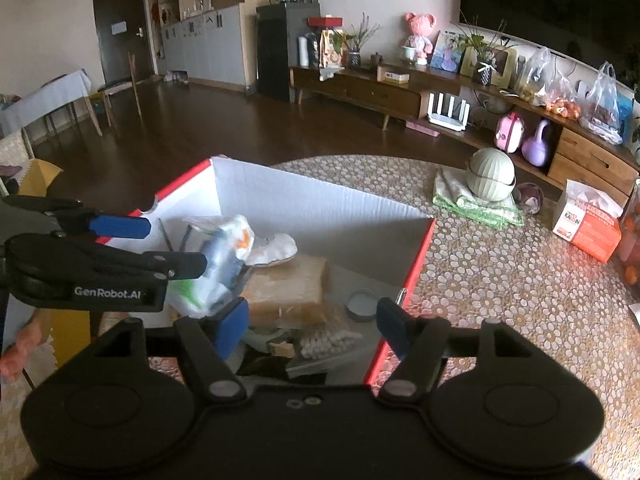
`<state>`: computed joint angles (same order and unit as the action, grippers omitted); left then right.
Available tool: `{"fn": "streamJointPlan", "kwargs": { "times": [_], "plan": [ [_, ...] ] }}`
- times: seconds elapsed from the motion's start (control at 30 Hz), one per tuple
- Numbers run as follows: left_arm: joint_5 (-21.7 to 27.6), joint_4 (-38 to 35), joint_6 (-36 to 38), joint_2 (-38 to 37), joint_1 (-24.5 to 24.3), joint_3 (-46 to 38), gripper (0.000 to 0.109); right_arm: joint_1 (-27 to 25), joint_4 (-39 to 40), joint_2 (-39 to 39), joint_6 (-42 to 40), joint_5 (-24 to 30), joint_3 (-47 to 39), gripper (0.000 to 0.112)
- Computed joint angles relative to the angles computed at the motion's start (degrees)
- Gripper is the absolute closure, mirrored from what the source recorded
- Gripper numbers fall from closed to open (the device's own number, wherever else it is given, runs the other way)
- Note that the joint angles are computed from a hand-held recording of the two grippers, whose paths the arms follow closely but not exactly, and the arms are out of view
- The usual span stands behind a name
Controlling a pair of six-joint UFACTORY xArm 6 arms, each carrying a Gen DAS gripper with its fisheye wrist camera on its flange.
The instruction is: Organize objects
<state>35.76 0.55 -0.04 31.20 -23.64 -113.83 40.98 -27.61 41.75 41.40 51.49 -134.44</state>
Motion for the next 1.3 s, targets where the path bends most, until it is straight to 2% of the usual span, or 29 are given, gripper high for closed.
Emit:
{"fn": "streamJointPlan", "kwargs": {
  "times": [0.2,0.27,0.37,0.63,0.9,0.97,1.3],
  "plan": [
    [-5.81,-1.53,0.61,-5.95,-0.22,8.54,0.037,0.47,-2.4,-6.17,3.37,-5.28,9.49,0.035],
    [-6.96,-1.92,0.87,-7.63,-0.37,10.88,0.031,0.8,-3.62,-7.91,4.13,-6.79,12.1,0.033],
    [-9.41,-3.51,1.9,-10.4,-0.5,15.02,0.03,1.31,-5.13,-9.81,5.44,-8.5,14.97,0.03],
    [-12.46,-6.52,2.56,-15.26,-0.78,22.49,0.026,2.19,-11.62,-15.3,11.51,-12.36,23.37,0.021],
    [-17.02,2.15,-6.07,-19.47,-0.99,29.41,0.019,2.99,-18.86,-19.74,19.07,-14.77,29.84,0.01],
    [-17.8,3.81,-7.3,-20.58,-1.1,30.79,0.006,3.2,-20.86,-21.04,21.0,-15.05,31.41,0.01],
    [-20.36,10.09,-14.04,-25.22,-1.83,35.53,0.006,3.5,-25.02,-25.76,27.34,-16.64,37.53,0.01]
  ]
}}
